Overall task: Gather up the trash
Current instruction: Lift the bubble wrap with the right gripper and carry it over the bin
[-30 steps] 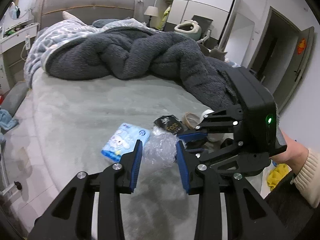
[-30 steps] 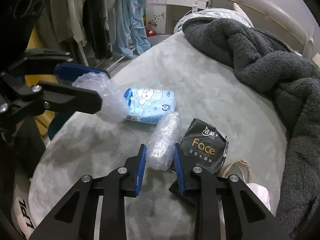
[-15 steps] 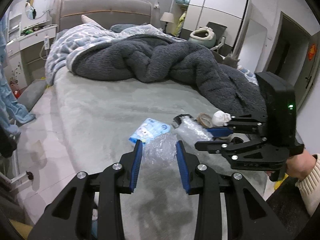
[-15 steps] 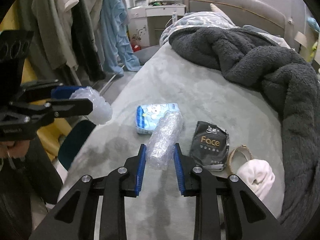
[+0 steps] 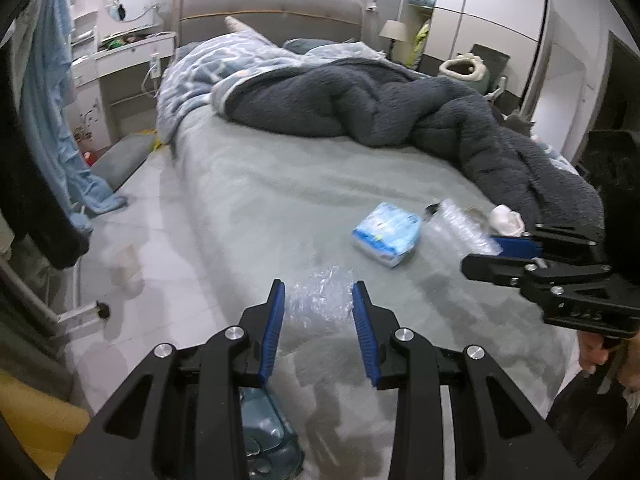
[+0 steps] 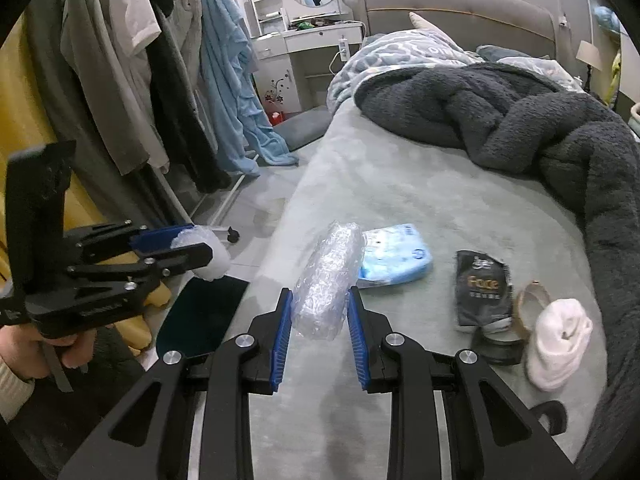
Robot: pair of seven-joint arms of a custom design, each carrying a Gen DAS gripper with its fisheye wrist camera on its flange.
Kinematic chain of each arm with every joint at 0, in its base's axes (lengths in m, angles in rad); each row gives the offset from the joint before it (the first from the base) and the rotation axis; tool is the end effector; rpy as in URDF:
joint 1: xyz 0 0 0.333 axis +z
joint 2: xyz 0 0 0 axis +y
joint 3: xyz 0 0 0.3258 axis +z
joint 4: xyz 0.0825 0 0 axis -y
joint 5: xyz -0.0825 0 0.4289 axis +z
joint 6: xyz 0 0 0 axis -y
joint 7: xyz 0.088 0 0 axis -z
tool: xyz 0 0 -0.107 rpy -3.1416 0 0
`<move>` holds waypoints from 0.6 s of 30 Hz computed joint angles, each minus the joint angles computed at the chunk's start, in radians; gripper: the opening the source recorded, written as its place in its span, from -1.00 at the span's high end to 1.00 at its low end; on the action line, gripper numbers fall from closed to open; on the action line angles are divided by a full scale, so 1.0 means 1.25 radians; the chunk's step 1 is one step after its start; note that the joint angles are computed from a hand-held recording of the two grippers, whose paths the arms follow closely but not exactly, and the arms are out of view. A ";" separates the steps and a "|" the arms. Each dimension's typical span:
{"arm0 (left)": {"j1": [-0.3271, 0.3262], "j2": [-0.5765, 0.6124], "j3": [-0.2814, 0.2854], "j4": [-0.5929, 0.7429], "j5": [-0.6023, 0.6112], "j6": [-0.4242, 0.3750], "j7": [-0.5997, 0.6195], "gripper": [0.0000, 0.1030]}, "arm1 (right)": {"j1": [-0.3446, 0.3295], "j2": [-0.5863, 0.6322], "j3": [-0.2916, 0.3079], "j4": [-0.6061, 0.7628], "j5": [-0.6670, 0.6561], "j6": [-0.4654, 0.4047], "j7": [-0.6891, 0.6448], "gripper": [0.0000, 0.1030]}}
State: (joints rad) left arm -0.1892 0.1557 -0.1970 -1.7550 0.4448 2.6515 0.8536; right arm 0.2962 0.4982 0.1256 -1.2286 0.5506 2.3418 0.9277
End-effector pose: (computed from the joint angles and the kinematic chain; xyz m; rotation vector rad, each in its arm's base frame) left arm 0.6467 -0.2666 0.5571 -1.8192 1.7614 -0.8546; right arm 0.7351 0.3104 0.5630 -2.1459 0.9133 -0.1513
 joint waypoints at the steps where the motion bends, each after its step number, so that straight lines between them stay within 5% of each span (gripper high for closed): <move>1: 0.001 -0.004 0.002 -0.006 0.000 -0.005 -0.005 0.28 | 0.003 -0.003 0.000 -0.004 -0.002 0.004 0.003 0.46; 18: 0.041 -0.042 0.008 -0.092 -0.097 -0.055 0.016 0.28 | 0.050 0.025 0.011 0.037 -0.030 -0.015 0.012 0.46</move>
State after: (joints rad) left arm -0.1385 0.1030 -0.1866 -1.8699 0.3239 2.5830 0.8740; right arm 0.3586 0.5291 0.1392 -1.1822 0.5128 2.3225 0.9422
